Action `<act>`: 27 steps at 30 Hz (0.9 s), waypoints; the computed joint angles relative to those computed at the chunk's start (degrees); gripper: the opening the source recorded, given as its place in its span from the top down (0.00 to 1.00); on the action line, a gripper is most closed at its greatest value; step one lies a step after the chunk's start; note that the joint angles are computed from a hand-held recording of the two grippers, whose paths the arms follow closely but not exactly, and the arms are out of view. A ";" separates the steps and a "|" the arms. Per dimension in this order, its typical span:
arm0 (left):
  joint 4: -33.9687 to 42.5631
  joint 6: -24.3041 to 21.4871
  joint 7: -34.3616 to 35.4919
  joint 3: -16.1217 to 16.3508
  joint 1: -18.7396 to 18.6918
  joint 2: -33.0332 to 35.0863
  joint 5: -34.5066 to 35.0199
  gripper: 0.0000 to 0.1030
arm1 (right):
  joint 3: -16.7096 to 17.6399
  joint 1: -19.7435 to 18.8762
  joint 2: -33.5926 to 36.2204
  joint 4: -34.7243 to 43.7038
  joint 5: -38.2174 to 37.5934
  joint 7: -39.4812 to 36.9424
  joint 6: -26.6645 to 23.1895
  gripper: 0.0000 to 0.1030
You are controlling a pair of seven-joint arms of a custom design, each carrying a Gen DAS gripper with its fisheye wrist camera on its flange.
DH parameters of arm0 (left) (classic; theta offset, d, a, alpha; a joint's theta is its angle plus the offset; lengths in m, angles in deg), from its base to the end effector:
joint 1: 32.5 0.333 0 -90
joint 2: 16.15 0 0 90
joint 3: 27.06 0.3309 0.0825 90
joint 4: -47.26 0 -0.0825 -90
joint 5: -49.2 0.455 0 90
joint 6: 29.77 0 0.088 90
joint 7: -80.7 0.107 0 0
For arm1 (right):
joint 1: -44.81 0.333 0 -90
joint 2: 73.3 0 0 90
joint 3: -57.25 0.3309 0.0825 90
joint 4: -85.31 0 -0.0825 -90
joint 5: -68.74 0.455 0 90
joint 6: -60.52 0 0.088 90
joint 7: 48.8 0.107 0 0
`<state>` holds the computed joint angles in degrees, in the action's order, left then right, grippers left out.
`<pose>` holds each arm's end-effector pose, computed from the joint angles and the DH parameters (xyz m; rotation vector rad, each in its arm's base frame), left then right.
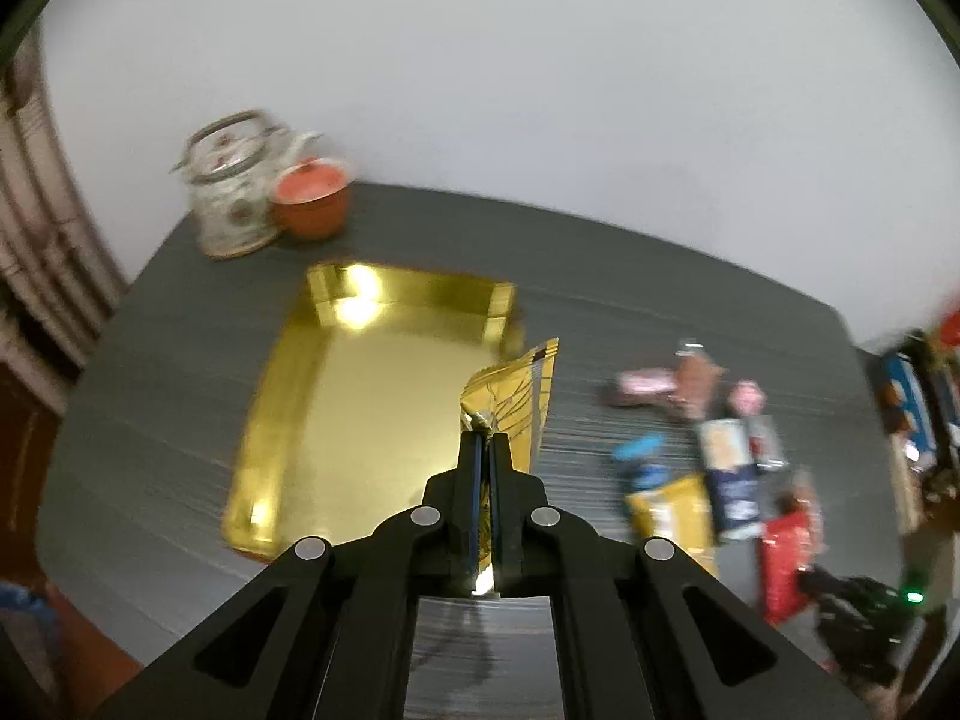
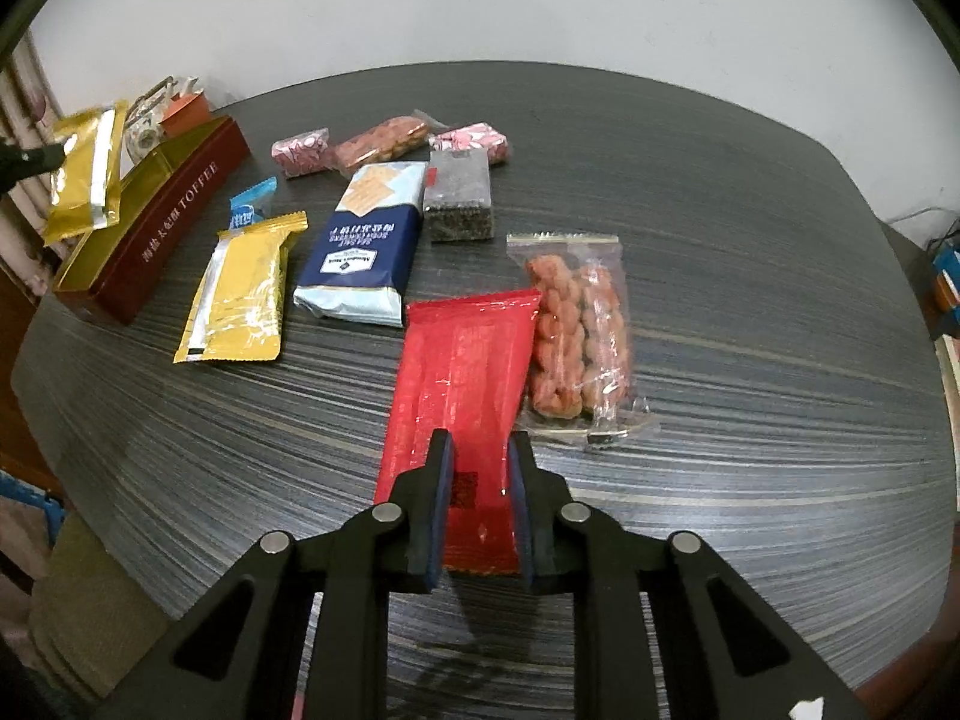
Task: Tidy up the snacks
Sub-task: 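Carry the yellow pack into the gold tray and open the left tool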
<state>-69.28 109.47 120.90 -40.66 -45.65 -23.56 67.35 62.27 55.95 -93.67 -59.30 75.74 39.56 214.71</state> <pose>0.5576 -0.2860 0.5500 -2.1082 1.7062 -0.6651 0.4951 0.1396 0.4346 -2.0838 1.6735 -0.3836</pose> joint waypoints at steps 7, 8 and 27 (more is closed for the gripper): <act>-3.00 -1.83 -0.21 1.74 2.05 0.03 -1.30 0.98 | -0.87 1.34 -1.05 -0.59 2.29 -2.79 2.23 0.96; -3.33 -1.80 -0.24 1.81 2.20 0.09 -1.56 0.98 | -0.86 1.50 -1.20 -0.60 2.57 -3.15 2.25 0.96; -0.86 -2.45 -0.74 2.84 4.17 5.94 -0.85 0.98 | 0.94 -0.29 1.04 2.02 1.19 4.79 -2.81 0.41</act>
<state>-70.14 107.02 120.16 -37.82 -41.47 -17.62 66.50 63.21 55.65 -92.64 -57.29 76.92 44.35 211.90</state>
